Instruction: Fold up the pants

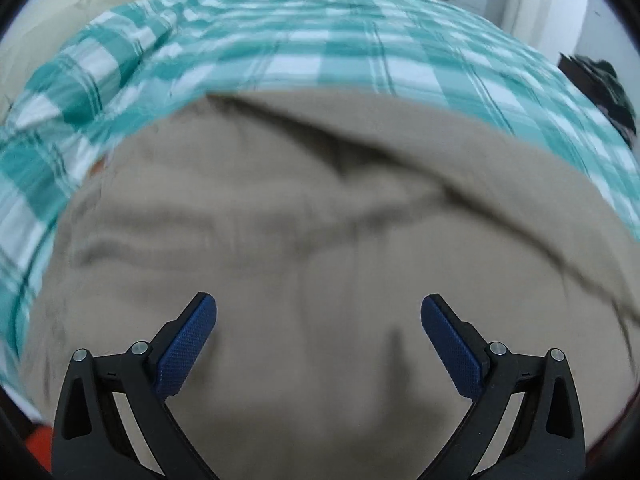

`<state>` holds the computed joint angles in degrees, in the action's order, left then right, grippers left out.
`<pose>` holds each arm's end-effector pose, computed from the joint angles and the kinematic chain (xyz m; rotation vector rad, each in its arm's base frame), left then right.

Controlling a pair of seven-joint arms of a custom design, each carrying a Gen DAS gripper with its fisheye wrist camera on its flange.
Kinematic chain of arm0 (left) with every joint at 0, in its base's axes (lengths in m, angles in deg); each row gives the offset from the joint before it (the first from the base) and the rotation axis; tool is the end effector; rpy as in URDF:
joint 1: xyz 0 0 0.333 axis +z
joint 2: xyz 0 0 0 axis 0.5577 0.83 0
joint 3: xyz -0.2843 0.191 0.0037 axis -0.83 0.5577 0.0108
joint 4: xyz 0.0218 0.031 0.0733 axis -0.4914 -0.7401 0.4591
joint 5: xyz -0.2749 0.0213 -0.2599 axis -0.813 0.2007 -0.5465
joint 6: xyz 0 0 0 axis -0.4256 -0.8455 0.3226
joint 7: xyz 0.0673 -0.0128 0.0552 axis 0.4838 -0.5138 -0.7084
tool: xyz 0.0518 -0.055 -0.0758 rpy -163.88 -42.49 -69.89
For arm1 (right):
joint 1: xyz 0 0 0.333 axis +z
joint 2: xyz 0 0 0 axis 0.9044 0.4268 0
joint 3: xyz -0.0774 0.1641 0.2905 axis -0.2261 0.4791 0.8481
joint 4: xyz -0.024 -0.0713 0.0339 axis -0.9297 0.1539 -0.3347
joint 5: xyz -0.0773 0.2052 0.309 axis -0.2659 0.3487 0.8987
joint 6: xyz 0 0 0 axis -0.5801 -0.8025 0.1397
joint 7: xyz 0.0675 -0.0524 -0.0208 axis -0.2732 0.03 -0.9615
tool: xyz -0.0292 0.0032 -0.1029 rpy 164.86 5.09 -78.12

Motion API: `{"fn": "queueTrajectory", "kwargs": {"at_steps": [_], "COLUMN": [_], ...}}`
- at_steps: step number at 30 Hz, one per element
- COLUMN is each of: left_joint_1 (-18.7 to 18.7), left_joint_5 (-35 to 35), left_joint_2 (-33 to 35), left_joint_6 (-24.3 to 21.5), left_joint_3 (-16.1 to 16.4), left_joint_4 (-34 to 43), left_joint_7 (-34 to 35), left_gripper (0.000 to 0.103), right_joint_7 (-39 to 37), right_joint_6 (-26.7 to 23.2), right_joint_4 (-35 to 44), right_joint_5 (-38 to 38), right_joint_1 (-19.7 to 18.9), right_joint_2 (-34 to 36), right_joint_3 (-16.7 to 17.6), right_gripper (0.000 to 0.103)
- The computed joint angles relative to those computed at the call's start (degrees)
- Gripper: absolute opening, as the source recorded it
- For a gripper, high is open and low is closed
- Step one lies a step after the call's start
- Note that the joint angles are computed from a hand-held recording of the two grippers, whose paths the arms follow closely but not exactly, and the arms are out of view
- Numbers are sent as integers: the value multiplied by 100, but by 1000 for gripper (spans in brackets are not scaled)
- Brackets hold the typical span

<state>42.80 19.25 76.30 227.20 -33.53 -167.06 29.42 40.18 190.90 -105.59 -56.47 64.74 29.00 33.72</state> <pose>0.5005 0.0187 0.5481 -2.1177 1.6740 -0.4085 0.5727 -0.0619 0.6012 -1.6960 1.8443 -0.6146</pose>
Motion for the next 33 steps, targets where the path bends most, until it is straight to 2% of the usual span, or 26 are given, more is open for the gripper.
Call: {"fn": "queueTrajectory", "kwargs": {"at_steps": [2,5,6,9,11,12,14,16,20,22,24,29,33], "left_joint_1": [-75,-96,-63,-24,22,58,197,344,772,922,914,926,627], "left_joint_5": [-156,-394,-358,-386,-485,-504,-444,-372,-105,20,81,946,563], "left_joint_2": [-289,-702,-821,-882,-1036,-1078,-1174,-1229,-1249,-1197,-1112,-1009,-1172], "left_joint_6": [-35,162,312,187,277,305,395,460,571,458,371,88,270], "left_joint_3": [-3,-16,-56,-70,-32,-32,-73,-125,-242,-275,-242,-542,-182], "left_joint_4": [-406,-994,-1131,-1058,-1152,-1183,-1262,-1301,-1303,-1276,-1244,-1178,-1247], "left_joint_7": [48,-8,-8,194,208,220,172,60,-455,-691,-718,-942,-726], "left_gripper": [102,102,102,102,102,102,102,102,102,102,102,102,102], "right_joint_7": [-666,-1444,-1616,-1598,-1163,-969,-1268,-1502,-1676,-1708,-1622,-1612,-1654], "right_joint_6": [208,578,551,404,-260,-294,33,-92,34,154,195,271,289], "right_joint_4": [-344,-880,-974,-1319,-1215,-1298,-1511,-1457,-1546,-1684,-1719,-1669,-1681], "right_joint_5": [735,1632,1795,1695,821,538,892,1193,1564,1552,1474,1499,1547], "right_joint_1": [314,1078,1332,1774,1750,1734,1820,1865,1902,1915,1941,2005,2024], "right_joint_2": [-349,-690,-704,-754,-521,-527,-576,-532,-550,-640,-682,-590,-596], "right_joint_3": [117,285,328,522,716,771,622,490,513,533,554,539,526], "right_gripper": [69,71,71,71,71,71,72,72,72,72,72,73,73]}}
